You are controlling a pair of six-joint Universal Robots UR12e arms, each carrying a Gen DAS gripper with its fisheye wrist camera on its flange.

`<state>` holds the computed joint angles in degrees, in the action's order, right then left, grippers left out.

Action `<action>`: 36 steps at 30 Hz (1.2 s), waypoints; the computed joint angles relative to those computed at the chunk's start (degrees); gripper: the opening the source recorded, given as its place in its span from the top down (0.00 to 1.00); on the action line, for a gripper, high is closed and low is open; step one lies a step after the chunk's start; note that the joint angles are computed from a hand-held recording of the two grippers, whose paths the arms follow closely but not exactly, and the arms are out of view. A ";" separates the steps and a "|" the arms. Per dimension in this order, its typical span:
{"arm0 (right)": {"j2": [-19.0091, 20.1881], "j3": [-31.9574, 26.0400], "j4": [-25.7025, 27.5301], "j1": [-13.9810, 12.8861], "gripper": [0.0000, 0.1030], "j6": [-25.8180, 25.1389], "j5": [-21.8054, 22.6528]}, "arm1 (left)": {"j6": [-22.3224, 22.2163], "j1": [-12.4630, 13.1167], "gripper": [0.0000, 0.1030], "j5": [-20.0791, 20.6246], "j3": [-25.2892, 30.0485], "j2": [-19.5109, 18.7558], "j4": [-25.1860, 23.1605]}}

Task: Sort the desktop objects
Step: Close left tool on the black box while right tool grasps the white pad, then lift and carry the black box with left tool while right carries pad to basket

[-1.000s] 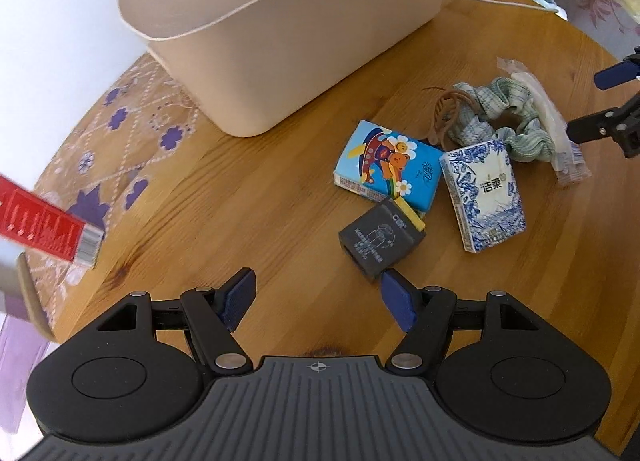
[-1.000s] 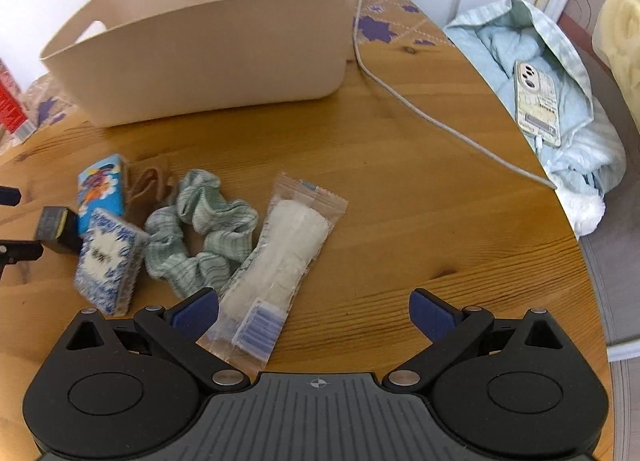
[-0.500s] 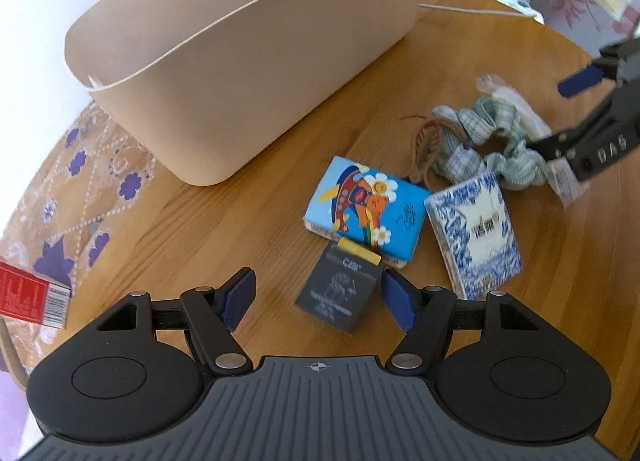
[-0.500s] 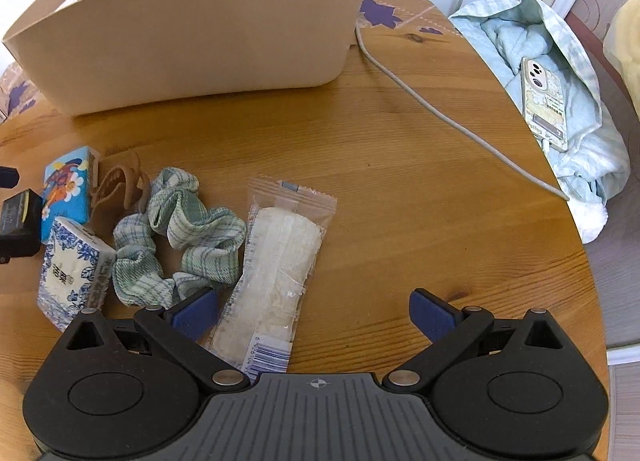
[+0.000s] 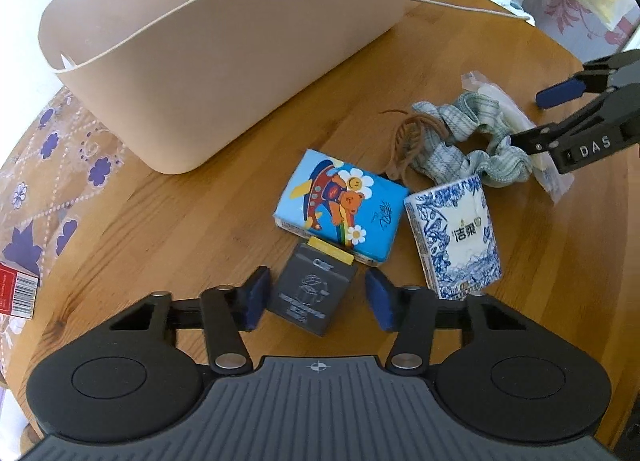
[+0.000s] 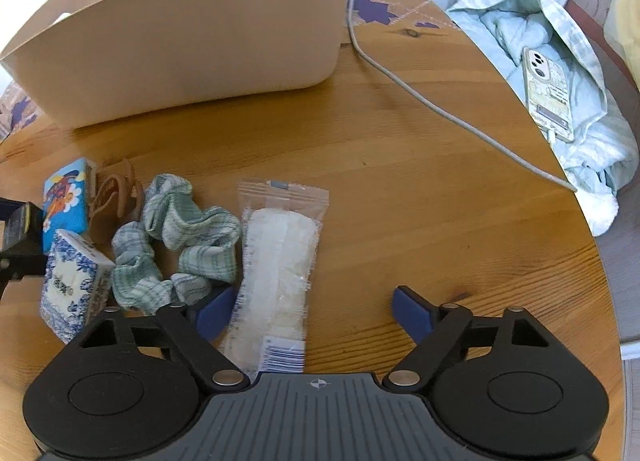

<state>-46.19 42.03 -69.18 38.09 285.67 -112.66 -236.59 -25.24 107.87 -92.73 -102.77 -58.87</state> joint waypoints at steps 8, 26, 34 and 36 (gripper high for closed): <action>0.32 -0.87 -0.61 0.31 0.70 -3.34 -1.31 | -2.71 -0.29 0.68 -0.68 -0.06 0.19 0.17; -3.83 5.04 -8.41 2.70 0.74 -2.76 -2.24 | -14.40 -3.56 0.69 2.41 1.95 0.67 -4.13; -5.33 4.80 -9.20 3.99 0.75 -2.04 -6.02 | -18.83 -4.94 0.69 6.77 4.20 1.17 -6.89; -5.74 4.61 -9.50 4.22 0.75 -2.94 -7.27 | -19.24 -5.23 0.69 8.15 4.66 1.47 -7.67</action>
<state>-51.93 46.64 -78.67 42.31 282.73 -119.93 -255.83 -30.47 116.02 -88.06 -101.30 -66.54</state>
